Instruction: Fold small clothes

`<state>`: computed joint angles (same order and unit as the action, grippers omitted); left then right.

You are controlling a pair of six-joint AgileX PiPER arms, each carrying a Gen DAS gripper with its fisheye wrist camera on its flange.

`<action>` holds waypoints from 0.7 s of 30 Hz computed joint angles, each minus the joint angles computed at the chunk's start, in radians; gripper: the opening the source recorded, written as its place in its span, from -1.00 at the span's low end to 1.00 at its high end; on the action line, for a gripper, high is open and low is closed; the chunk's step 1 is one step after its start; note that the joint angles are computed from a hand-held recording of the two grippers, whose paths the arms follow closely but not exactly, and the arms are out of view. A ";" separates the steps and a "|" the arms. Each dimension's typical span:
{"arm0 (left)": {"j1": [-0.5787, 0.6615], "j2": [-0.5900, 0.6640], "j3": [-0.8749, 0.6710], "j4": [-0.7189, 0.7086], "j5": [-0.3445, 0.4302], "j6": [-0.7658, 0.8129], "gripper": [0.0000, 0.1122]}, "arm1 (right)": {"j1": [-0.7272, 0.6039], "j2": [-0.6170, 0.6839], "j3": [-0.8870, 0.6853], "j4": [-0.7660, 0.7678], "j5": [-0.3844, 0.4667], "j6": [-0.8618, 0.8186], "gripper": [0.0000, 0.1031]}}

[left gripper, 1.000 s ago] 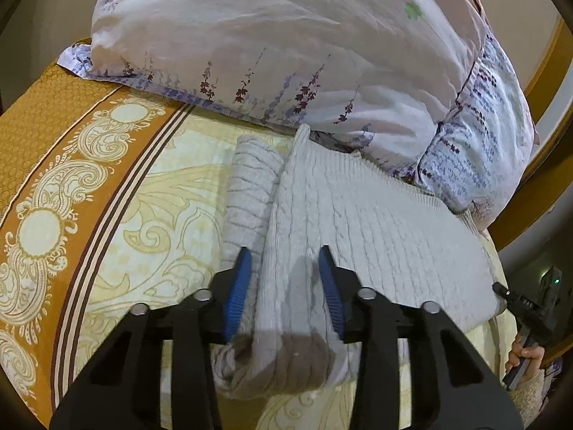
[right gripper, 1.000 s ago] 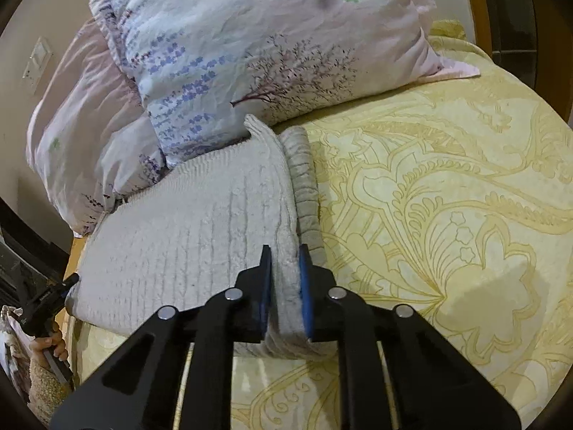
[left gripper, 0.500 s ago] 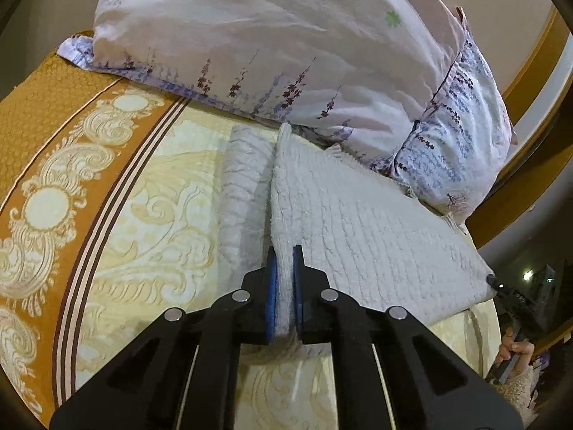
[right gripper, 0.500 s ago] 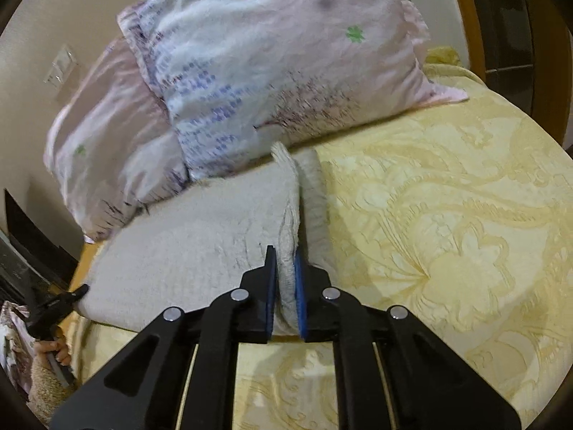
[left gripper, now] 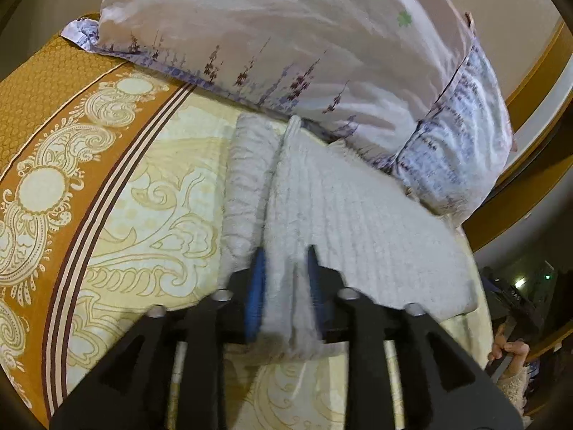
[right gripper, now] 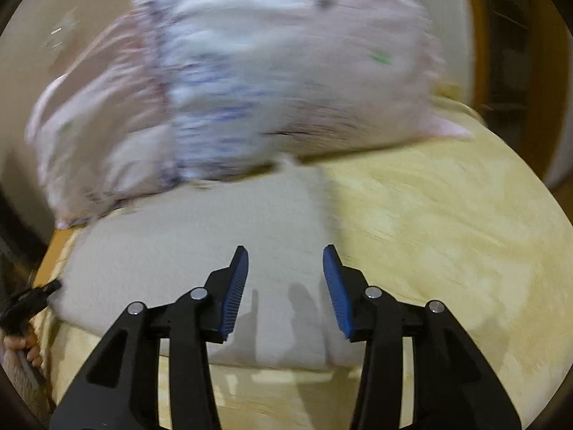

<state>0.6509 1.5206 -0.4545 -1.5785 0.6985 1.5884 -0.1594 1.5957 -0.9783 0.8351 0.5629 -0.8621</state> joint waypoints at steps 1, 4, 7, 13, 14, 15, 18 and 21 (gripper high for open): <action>0.010 -0.010 0.002 -0.005 0.011 0.000 -0.20 | 0.038 0.020 -0.024 0.010 0.025 -0.010 -0.15; 0.017 -0.035 -0.014 -0.002 -0.001 -0.043 0.10 | 0.148 0.090 -0.082 0.009 0.069 0.006 -0.16; 0.026 -0.008 -0.057 0.024 -0.003 -0.111 0.18 | 0.235 0.151 -0.125 0.014 0.083 0.037 -0.16; 0.029 0.106 -0.157 0.083 0.019 -0.240 0.30 | 0.369 0.188 -0.137 -0.011 0.013 0.107 -0.15; 0.025 0.116 -0.165 0.089 0.017 -0.253 0.31 | 0.383 0.190 -0.138 -0.026 -0.001 0.125 -0.15; 0.018 0.131 -0.179 0.096 0.016 -0.271 0.33 | 0.403 0.193 -0.144 -0.054 -0.017 0.156 -0.15; -0.009 0.160 -0.207 0.113 0.004 -0.299 0.36 | 0.459 0.201 -0.144 -0.155 -0.088 0.253 -0.07; -0.038 0.173 -0.222 0.109 -0.025 -0.294 0.38 | 0.488 0.221 -0.157 -0.247 -0.121 0.341 -0.05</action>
<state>0.6125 1.6935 -0.6769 -1.4699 0.6737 1.2949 0.3287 1.8168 -1.1352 0.5884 0.4417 -0.5209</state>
